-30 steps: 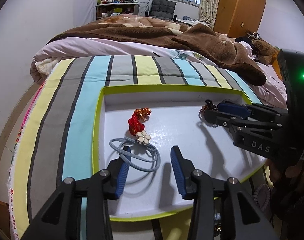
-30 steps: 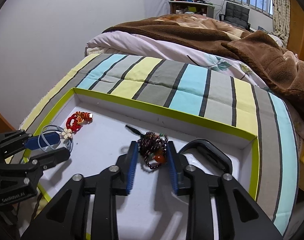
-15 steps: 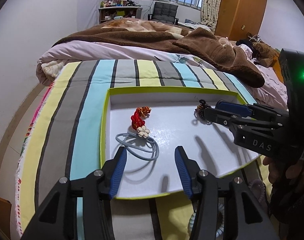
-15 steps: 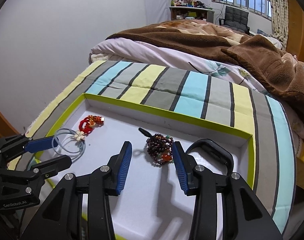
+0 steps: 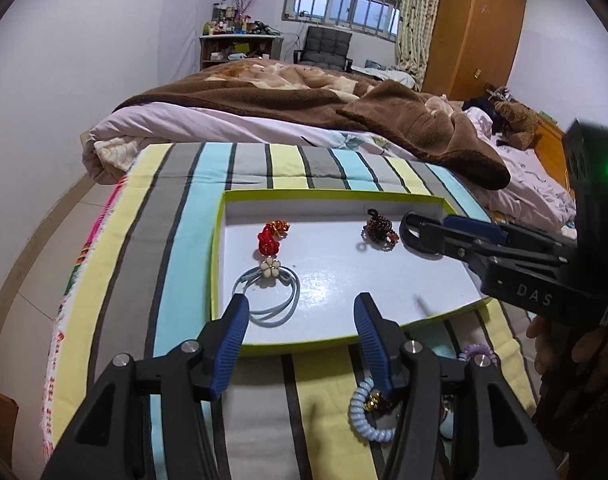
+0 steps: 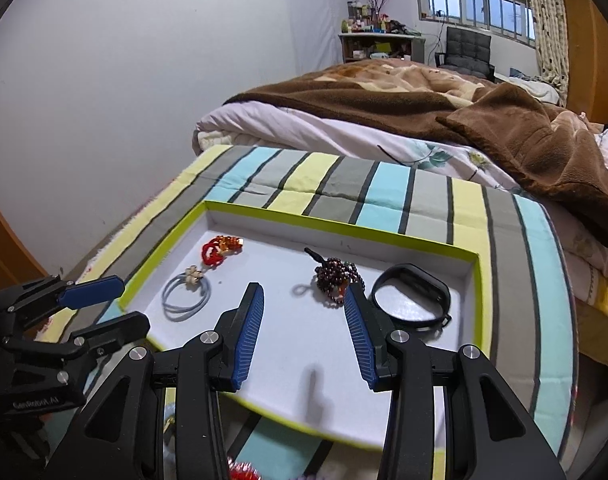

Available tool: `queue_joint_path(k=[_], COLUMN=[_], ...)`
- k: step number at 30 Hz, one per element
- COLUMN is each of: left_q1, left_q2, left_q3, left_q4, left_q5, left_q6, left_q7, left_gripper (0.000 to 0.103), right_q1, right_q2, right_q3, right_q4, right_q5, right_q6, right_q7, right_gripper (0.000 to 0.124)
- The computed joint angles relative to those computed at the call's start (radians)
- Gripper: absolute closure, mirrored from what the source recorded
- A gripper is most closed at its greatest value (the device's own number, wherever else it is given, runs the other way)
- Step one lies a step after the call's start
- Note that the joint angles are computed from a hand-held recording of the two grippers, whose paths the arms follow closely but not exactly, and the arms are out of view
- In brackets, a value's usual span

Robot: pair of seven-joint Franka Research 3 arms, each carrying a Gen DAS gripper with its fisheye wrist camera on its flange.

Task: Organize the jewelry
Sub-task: 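Withdraw both grippers from the tray toward the remaining jewelry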

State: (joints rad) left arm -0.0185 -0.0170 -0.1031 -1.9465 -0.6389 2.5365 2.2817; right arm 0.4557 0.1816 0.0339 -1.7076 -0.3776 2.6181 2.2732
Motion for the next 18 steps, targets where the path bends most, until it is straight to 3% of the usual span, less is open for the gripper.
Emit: queue_joint_path(k=[11,18], left_q1=[-0.027,-0.045], left_q2=[-0.118,-0.166], left_q3=[0.052,0.087], left_q4=[-0.120,-0.185], left_q5=[-0.129,-0.154], left_q6=[-0.011,-0.040], left_q7=[0.087,0.112], left_gripper=[0.046,0.046], right_q1=[-0.036,-0.082], right_q2=[-0.186,-0.282], right_q3=[0.053,0.115], right_q4=[-0.221,-0.346], right_q5=[-0.087,-0.102], right_q6=[0.031,-0.021], right_q7=[0.154,0.208], right_gripper=[0.081,0.081])
